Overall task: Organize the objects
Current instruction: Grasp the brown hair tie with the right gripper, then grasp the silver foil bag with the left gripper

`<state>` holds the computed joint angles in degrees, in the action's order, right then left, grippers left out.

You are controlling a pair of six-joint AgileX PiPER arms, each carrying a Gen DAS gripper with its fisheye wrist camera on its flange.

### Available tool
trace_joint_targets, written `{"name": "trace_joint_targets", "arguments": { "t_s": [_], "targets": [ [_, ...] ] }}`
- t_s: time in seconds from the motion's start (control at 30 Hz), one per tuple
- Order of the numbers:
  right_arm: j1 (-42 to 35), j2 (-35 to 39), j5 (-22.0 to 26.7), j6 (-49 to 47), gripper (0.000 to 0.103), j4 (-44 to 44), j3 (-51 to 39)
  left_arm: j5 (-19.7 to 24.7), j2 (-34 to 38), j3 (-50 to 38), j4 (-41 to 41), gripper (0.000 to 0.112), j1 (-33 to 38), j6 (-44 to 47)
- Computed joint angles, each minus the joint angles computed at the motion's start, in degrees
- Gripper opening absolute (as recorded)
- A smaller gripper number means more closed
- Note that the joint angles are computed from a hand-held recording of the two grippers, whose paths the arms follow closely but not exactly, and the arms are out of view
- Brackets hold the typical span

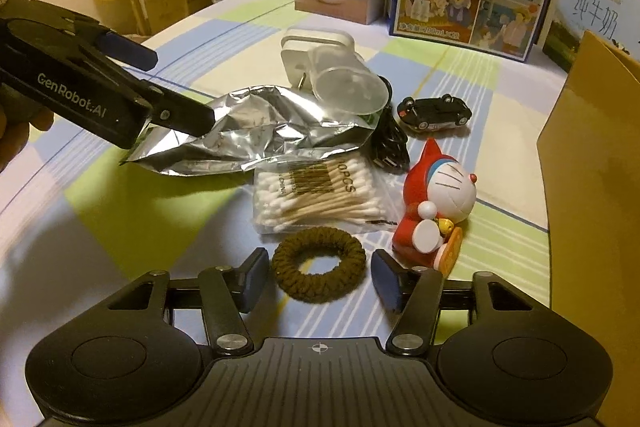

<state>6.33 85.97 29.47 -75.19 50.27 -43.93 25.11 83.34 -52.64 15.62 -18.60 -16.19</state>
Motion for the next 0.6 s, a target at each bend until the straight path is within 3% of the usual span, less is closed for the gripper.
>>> {"name": "trace_joint_targets", "arguments": {
  "t_s": [0.1, 0.23, 0.6],
  "targets": [
    [-0.2, 0.2, 0.3, -0.6, 0.043, 0.8, -0.1, 0.0, 0.2, -0.1, -1.0, 0.102, 0.6, 1.0],
    [0.4, -0.3, 0.2, 3.3, 0.017, -1.9, -0.4, -0.5, 0.3, -0.1, -3.2, 0.102, 0.9, 3.6],
    [-0.7, -4.3, 1.0, 10.0, 0.015, -5.6, -1.9, -1.4, 1.8, 0.0, -10.8, 0.101, 1.5, 14.1]
  ]
}}
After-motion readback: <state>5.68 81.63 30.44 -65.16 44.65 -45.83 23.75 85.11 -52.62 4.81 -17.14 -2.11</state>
